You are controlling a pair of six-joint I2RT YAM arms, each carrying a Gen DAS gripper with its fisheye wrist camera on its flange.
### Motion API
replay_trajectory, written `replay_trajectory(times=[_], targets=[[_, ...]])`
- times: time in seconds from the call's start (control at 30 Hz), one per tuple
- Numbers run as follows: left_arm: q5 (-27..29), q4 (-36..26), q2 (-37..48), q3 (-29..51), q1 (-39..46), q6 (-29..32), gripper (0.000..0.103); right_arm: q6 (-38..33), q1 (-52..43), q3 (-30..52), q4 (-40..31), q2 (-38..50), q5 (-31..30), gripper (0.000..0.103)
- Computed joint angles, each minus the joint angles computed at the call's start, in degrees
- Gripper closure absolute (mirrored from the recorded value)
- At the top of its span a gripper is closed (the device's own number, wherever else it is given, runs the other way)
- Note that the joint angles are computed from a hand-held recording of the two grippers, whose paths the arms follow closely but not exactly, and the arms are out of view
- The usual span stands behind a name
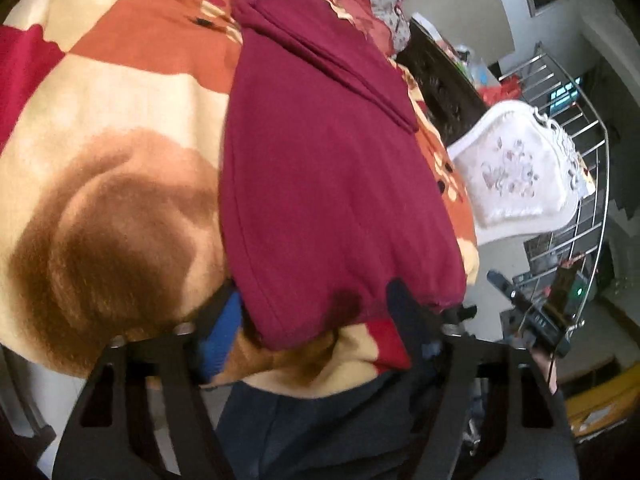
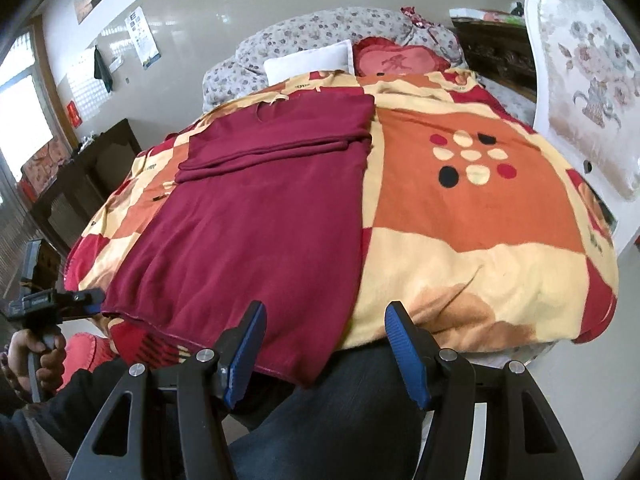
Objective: Fold small clothes
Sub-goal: 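Grasp the sweater hem with the left tool and lift it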
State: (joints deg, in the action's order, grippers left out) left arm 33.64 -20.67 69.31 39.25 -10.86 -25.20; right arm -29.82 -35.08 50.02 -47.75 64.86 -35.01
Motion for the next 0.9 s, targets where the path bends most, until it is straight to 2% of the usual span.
replay_trajectory(times=[0.03, 0.1, 0.2, 0.3, 0.43, 0.57, 0.6, 0.63, 0.73, 0.9], targets=[[-0.8, -0.2, 0.0, 0.3, -0.4, 0.2, 0.052, 0.0, -0.3, 0.1, -0.6, 0.7, -0.8, 0.044], [-2.5, -1.8, 0.8, 1.4, -1.0, 0.8, 0.072, 0.2, -0.2, 0.0, -1.2, 1.6, -1.2, 0.044], [-5.5, -2.8, 1.5, 2.1, -1.9, 1.3, 0.088, 0.7, 0.4, -1.0, -1.2, 3.0, -2.0, 0.044], [-6.5, -3.2, 1.3, 2.1, -2.3, 2.2, 0.088, 0.2, 0.8, -1.3, -2.2, 5.5, -3.3, 0.044], [-8.4, -3.8, 1.0, 2.3, -3.3, 3.4, 0.088, 0.7, 1.1, -2.1, -2.7, 10.3, -4.2, 0.056], [-7.4, -3.3, 1.7, 2.3, -2.6, 3.1, 0.088, 0.7, 0.1, -2.0, -3.7, 13.4, -7.3, 0.063], [-7.6, -3.1, 1.8, 2.4, -3.1, 2.7, 0.088, 0.3, 0.0, -2.0, -3.9, 13.5, -7.7, 0.068], [-7.6, -3.0, 1.9, 2.4, -3.2, 2.6, 0.088, -0.3, -0.1, -2.3, -3.9, 12.9, -7.9, 0.08], [-7.8, -2.6, 1.5, 2.0, -3.2, 2.6, 0.088, -1.9, -0.9, -2.3, -4.8, 12.0, -8.7, 0.092], [-8.9, -3.0, 0.8, 1.9, -3.6, 3.0, 0.088, -3.6, -4.3, -2.3, -6.0, 9.4, -9.8, 0.094]])
